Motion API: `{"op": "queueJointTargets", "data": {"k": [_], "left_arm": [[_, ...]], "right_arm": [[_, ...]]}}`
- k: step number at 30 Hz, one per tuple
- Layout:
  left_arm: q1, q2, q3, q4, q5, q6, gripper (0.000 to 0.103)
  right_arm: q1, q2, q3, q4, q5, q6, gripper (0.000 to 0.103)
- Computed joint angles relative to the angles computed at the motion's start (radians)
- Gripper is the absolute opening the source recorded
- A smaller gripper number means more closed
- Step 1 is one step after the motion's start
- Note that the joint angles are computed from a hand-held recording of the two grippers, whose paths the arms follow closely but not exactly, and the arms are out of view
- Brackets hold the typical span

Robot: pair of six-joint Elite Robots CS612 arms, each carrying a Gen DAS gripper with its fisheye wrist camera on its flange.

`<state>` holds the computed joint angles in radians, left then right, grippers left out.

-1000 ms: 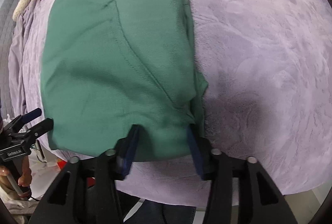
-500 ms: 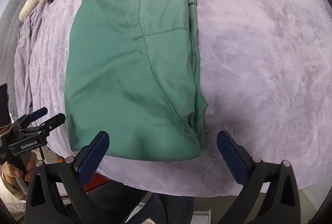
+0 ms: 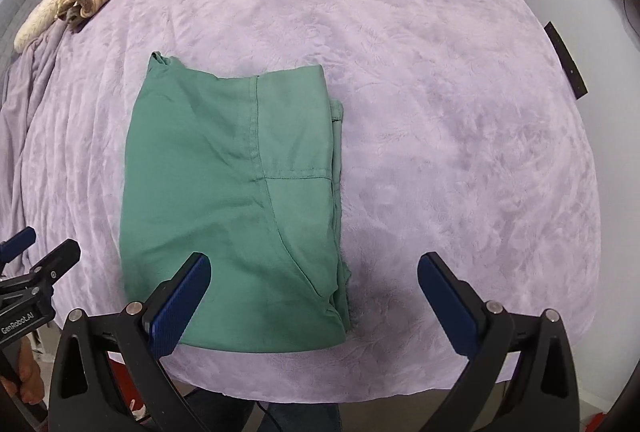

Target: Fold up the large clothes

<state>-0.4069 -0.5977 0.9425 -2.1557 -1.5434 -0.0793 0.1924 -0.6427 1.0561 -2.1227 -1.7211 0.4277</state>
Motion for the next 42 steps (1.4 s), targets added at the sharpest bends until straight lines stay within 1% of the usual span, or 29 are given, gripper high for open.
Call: {"op": "queueJointTargets", "data": {"k": [4, 15, 42], "left_arm": [[-0.007, -0.004, 0.003, -0.002, 0.001, 0.009, 0.103], [-0.024, -0.007, 0.012, 0.003, 0.047, 0.017, 0.103], [-0.025, 0.006, -0.009, 0.026, 0.048, 0.012, 0.103]], "right_arm": [[0.005, 0.004, -0.013, 0.006, -0.006, -0.002, 0.103], [0.004, 0.008, -0.019, 0.014, -0.006, 0.006, 0.103], [0.005, 0.019, -0.036, 0.035, 0.002, 0.001, 0.103]]}}
